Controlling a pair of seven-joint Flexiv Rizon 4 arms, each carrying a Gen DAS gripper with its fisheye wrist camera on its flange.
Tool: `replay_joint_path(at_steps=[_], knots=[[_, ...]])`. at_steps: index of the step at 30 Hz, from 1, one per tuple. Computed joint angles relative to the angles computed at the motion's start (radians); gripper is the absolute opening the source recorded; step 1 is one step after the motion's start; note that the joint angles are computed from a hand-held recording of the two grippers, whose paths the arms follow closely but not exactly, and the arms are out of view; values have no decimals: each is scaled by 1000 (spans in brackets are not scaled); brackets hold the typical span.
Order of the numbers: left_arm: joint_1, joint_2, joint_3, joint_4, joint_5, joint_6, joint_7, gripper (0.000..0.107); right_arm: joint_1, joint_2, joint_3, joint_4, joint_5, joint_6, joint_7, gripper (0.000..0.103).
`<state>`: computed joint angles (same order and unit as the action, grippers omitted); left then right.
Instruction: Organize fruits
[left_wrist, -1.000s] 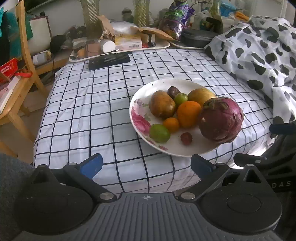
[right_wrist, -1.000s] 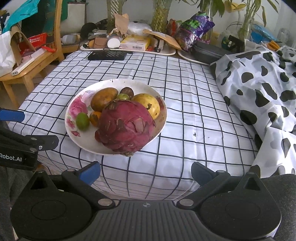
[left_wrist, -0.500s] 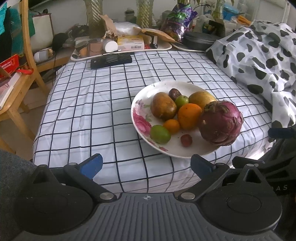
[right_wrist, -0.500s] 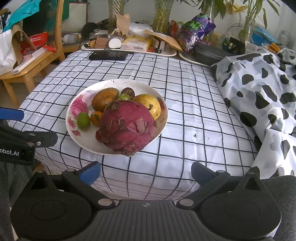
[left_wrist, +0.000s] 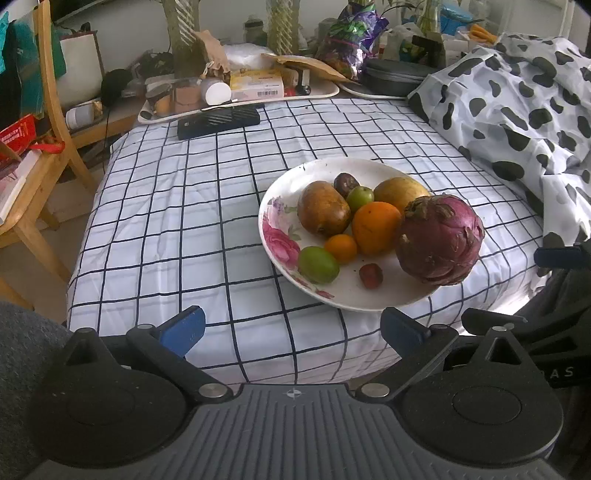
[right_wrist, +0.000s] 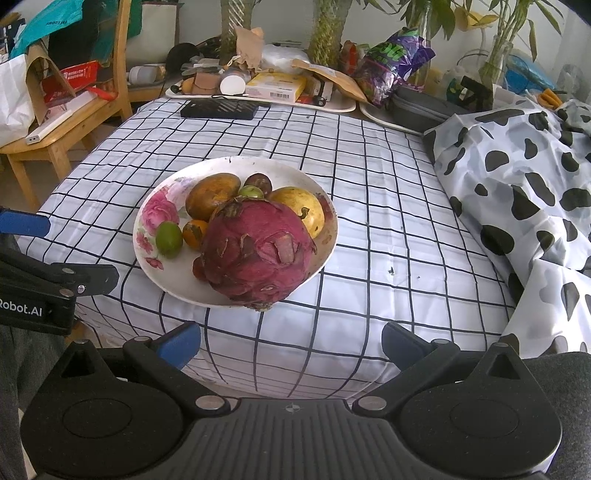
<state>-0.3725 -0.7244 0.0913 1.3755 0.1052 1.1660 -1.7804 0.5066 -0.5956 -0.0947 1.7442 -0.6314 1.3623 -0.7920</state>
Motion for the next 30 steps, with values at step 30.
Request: replay_joint_path(at_steps=[30], knots=[[-16, 0, 20, -11, 33, -10, -30, 103, 4, 0, -3, 2, -4, 0, 2, 103]])
